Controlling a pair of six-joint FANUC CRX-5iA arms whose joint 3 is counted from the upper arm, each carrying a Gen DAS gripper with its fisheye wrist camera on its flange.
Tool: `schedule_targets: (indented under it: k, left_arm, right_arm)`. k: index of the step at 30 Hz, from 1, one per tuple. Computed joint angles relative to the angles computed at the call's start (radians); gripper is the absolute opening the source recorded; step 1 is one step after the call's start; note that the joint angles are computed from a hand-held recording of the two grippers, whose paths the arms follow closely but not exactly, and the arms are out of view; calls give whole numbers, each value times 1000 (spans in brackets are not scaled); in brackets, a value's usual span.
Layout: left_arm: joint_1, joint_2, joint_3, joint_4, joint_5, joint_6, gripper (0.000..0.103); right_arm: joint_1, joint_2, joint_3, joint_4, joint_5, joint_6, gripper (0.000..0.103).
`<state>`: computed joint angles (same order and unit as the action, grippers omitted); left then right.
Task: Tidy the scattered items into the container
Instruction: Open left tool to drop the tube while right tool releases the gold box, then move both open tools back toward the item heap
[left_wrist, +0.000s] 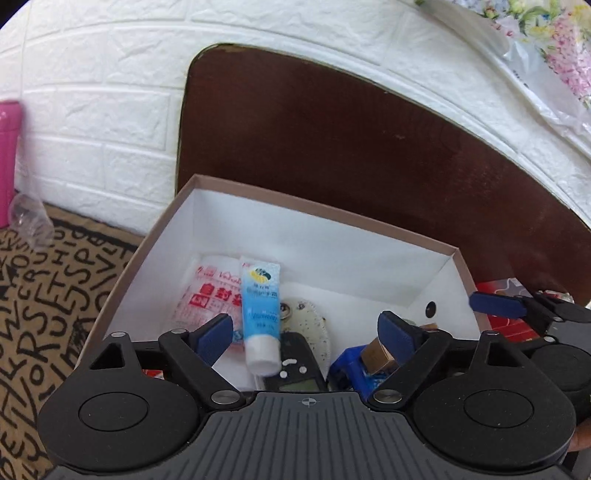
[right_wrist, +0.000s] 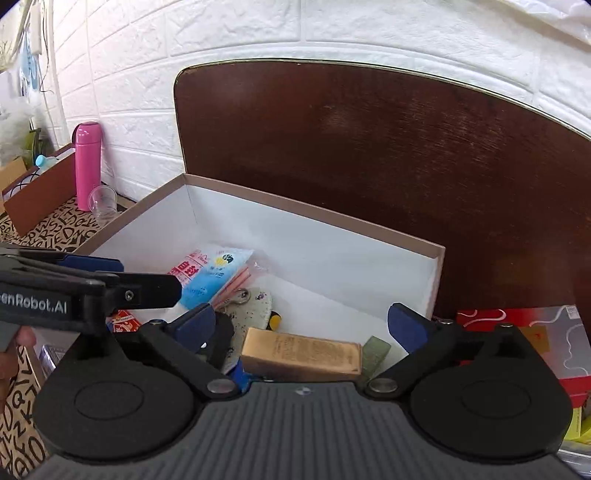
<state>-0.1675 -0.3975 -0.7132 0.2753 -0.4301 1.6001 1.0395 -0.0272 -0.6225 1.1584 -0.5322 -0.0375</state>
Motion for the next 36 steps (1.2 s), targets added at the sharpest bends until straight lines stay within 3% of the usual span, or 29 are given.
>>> schedule_targets:
  k: [7,14,20,24,28,32,36]
  left_arm:
    - [-27,-14,42,-127,-74,141,95]
    - [-114,-84,82,-264,-157,282,99]
    - [-364,-141,177,-604,-319,685,103]
    - [-622,-109,255,-843,-463,952,103]
    - [-838,-53,304,-980,-585,1130,103]
    - [-1005,-13,312,-1057,-629,1259,103]
    - [-1142,24,299,-1110,-634,1392,103]
  right_arm:
    - [20,-50,-29,-71,28,32,100]
    - [77,-147,-86,-72,24,18,100]
    - [184,-273,-168,-31,-59,-43,102]
    - [312,-357,-231,-22,-182,-88,102]
    - [488,-421,-292,-23,-381,-151,102]
    - [705,-483,-356,-52,-601,-258,102]
    - [966,-531,-422,-116,-829,-460,102]
